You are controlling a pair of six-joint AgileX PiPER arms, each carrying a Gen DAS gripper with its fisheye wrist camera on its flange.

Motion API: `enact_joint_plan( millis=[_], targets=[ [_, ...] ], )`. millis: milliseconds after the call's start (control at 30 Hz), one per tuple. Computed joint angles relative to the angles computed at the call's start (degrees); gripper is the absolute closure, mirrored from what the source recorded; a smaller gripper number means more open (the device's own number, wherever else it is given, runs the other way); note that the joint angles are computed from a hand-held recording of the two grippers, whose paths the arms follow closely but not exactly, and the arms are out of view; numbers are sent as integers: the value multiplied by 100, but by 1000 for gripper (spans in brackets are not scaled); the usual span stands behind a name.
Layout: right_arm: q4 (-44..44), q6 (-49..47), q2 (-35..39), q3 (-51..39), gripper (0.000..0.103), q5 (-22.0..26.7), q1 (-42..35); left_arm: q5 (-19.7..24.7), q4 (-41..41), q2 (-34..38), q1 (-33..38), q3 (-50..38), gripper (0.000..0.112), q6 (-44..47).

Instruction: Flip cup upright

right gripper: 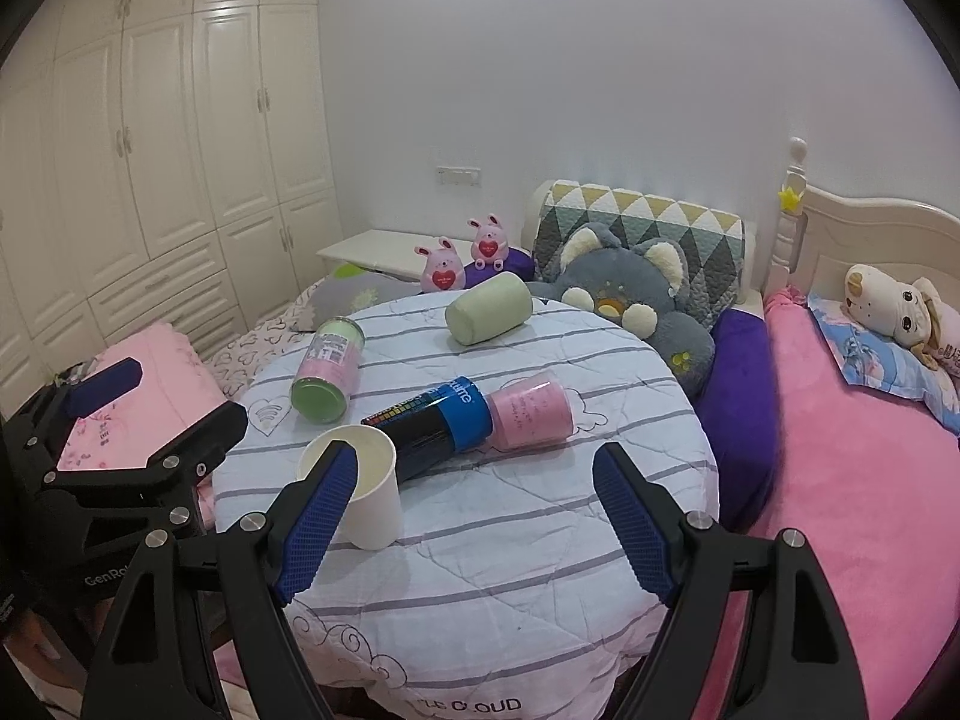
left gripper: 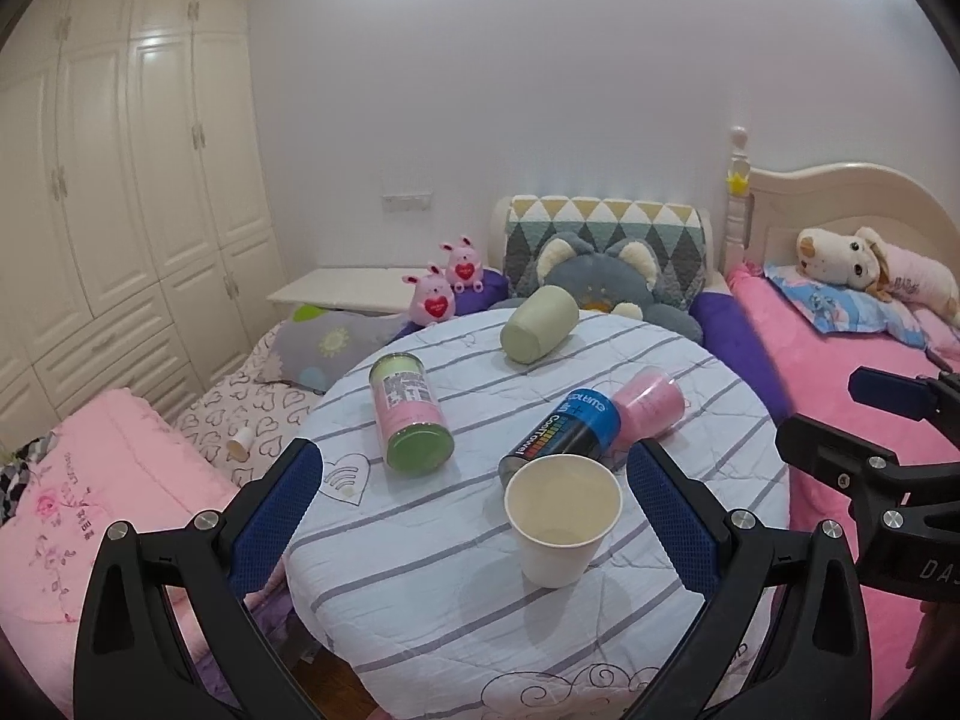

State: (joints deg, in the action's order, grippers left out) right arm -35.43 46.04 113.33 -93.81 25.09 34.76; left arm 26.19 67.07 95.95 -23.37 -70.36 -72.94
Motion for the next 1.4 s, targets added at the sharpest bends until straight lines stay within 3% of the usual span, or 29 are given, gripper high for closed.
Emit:
enact_joint_plan(
  millis=[1400],
  targets=[
    [-7,-27,-9,-15,21,29,-35,145,-108,177,-142,-295,10,152]
  ],
)
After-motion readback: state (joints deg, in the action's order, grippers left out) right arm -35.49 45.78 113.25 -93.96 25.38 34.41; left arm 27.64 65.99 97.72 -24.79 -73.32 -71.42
